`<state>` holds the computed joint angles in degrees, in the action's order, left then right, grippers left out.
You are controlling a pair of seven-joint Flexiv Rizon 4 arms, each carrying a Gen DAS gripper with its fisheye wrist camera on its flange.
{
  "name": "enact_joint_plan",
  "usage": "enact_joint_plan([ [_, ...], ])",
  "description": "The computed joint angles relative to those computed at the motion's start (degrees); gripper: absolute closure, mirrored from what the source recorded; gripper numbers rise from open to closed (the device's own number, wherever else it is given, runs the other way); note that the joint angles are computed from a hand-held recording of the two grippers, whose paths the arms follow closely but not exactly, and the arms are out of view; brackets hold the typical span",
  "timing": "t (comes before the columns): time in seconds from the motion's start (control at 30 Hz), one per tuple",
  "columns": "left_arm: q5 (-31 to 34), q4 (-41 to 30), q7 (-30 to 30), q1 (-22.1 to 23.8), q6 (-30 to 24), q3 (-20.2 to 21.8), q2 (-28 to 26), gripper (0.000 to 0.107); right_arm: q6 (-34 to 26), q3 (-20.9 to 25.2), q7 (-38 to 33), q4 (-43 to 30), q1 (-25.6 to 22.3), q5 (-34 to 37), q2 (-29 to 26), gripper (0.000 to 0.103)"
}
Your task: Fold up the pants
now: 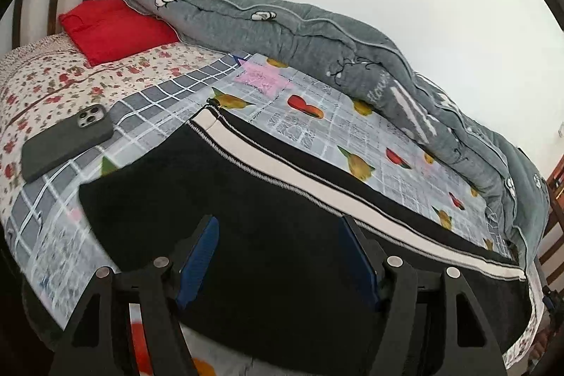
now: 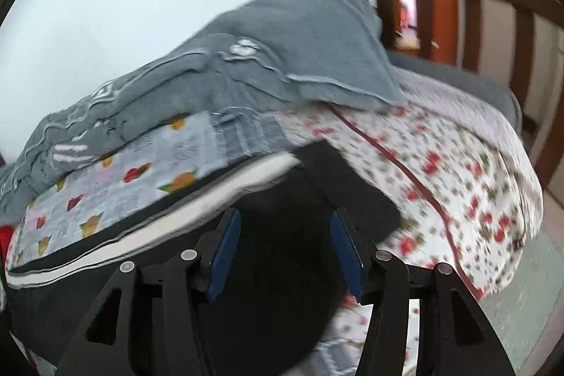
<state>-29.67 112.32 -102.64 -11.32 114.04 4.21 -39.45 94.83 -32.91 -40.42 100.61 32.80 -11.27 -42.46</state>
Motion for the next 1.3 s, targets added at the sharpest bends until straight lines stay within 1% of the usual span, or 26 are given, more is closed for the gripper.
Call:
enact_joint_plan([
  [0.07, -0.52, -2.11, 1.16, 0.04, -2.44, 1.14, -1.0, 0.04, -0.27, 0.8, -0.51, -2.24, 0.23, -0.97, -0.81, 0.045],
  [0.17, -2.12, -6.05, 2.81, -1.29, -7.24, 4.75, -3.12, 0.04, -0.52, 4.15, -3.09, -6.31, -1.15, -3.64, -2.16, 0.039],
  [0.23, -1.87, -8.23, 2.77, -0.75, -9.74, 5.63, -4.17, 0.04, -2.67, 5.65, -4.68, -10.6, -1.32, -5.89, -4.21, 0.036],
  [0.3, -1.0, -10.14, 2.39, 0.15, -11.31, 6.17, -5.1, 0.04, -5.81, 8.13, -6.34, -15.37, -2.41, -8.83, -6.44, 0.036],
  [0.37, -0.49, -12.19, 1.68, 0.05, -13.42, 7.92, -6.14, 0.04, -8.63, 11.58, -7.0, -20.7, -4.32, -10.74, -9.07, 0.036],
  [0.43, 0.62, -14.9, 1.15, 1.14, -15.97, 8.71, -7.4, 0.043, -10.92, 16.55, -8.03, -24.99, -7.16, -11.66, -10.99, 0.036],
  [0.47, 1.24, -16.07, 0.84, 1.56, -17.24, 9.14, -7.91, 0.043, -12.97, 20.24, -9.5, -28.2, -9.09, -11.95, -12.37, 0.036],
  [0.53, 2.47, -19.21, 0.32, 2.1, -20.73, 11.01, -9.37, 0.045, -15.67, 23.4, -10.93, -32.47, -10.5, -12.48, -14.53, 0.036],
  [0.63, 4.39, -23.08, -0.41, 4.2, -24.69, 11.88, -11.13, 0.052, -19.2, 25.51, -12.45, -38.23, -10.93, -13.02, -17.55, 0.036],
  [0.67, 5.08, -24.15, -0.43, 5.15, -25.67, 11.49, -11.55, 0.052, -20.31, 26.1, -12.92, -40.13, -10.99, -13.05, -18.54, 0.036],
  [0.73, 6.61, -27.35, 0.05, 7.05, -29.95, 10.74, -12.76, 0.053, -22.49, 27.51, -14.21, -43.62, -11.21, -12.84, -20.31, 0.036],
  [0.77, 7.55, -28.68, -0.66, 6.73, -31.65, 11.81, -13.46, 0.053, -23.43, 27.9, -14.78, -44.96, -11.19, -12.71, -20.98, 0.036],
  [0.8, 9.13, -30.51, -1.57, 5.53, -33.77, 14.21, -14.58, 0.056, -24.37, 28.21, -15.25, -46.41, -11.11, -12.56, -21.76, 0.036],
  [0.83, 10.61, -31.36, -2.11, 4.85, -34.35, 15.49, -15.18, 0.063, -25.08, 28.56, -15.78, -47.54, -11.14, -12.32, -22.35, 0.036],
  [0.87, 11.78, -31.66, -2.72, 4.55, -34.19, 16.24, -15.45, 0.07, -26.0, 29.03, -16.42, -48.99, -11.12, -12.06, -23.11, 0.036],
  [0.9, 13.21, -30.38, -3.1, 4.98, -30.73, 15.4, -14.94, 0.081, -26.82, 29.18, -16.81, -50.13, -11.02, -11.81, -23.69, 0.036],
  [0.93, 13.94, -28.14, -2.11, 6.6, -25.55, 12.7, -13.85, 0.088, -28.02, 29.29, -17.15, -51.46, -10.86, -11.62, -24.37, 0.036],
  [0.97, 15.05, -25.63, -1.12, 9.36, -19.5, 8.51, -12.58, 0.088, -28.8, 29.27, -17.38, -52.22, -10.7, -11.42, -24.74, 0.036],
  [1.03, 15.96, -22.47, 0.07, 13.77, -12.04, 2.61, -11.14, 0.088, -29.91, 29.18, -17.76, -53.48, -10.37, -11.09, -25.38, 0.036],
  [1.07, 15.57, -22.18, 0.91, 15.01, -11.51, 1.0, -10.91, 0.088, -29.99, 29.07, -17.86, -53.71, -10.22, -10.96, -25.53, 0.036],
  [1.1, 14.45, -22.95, 1.42, 15.61, -12.66, 0.3, -11.36, 0.088, -29.93, 29.13, -18.25, -54.11, -10.12, -10.88, -25.76, 0.036],
  [1.13, 13.26, -24.17, 1.92, 15.3, -14.3, 0.65, -12.1, 0.088, -30.0, 29.3, -18.72, -54.6, -10.08, -10.76, -26.05, 0.036],
  [1.2, 10.91, -27.03, 2.05, 12.96, -19.17, 3.85, -14.03, 0.088, -30.77, 30.39, -20.43, -56.53, -10.26, -10.28, -27.04, 0.036],
  [1.23, 10.24, -28.12, 1.36, 11.74, -20.51, 5.54, -15.07, 0.088, -31.66, 32.38, -22.98, -58.46, -10.79, -9.55, -27.99, 0.036],
  [1.27, 10.14, -28.35, 0.74, 10.97, -20.6, 6.55, -15.47, 0.088, -32.61, 34.06, -25.49, -59.99, -11.15, -8.66, -28.68, 0.036],
  [1.3, 10.24, -28.45, 0.25, 10.2, -20.31, 7.59, -15.71, 0.088, -34.4, 37.21, -30.23, -62.67, -11.83, -7.37, -29.9, 0.036],
])
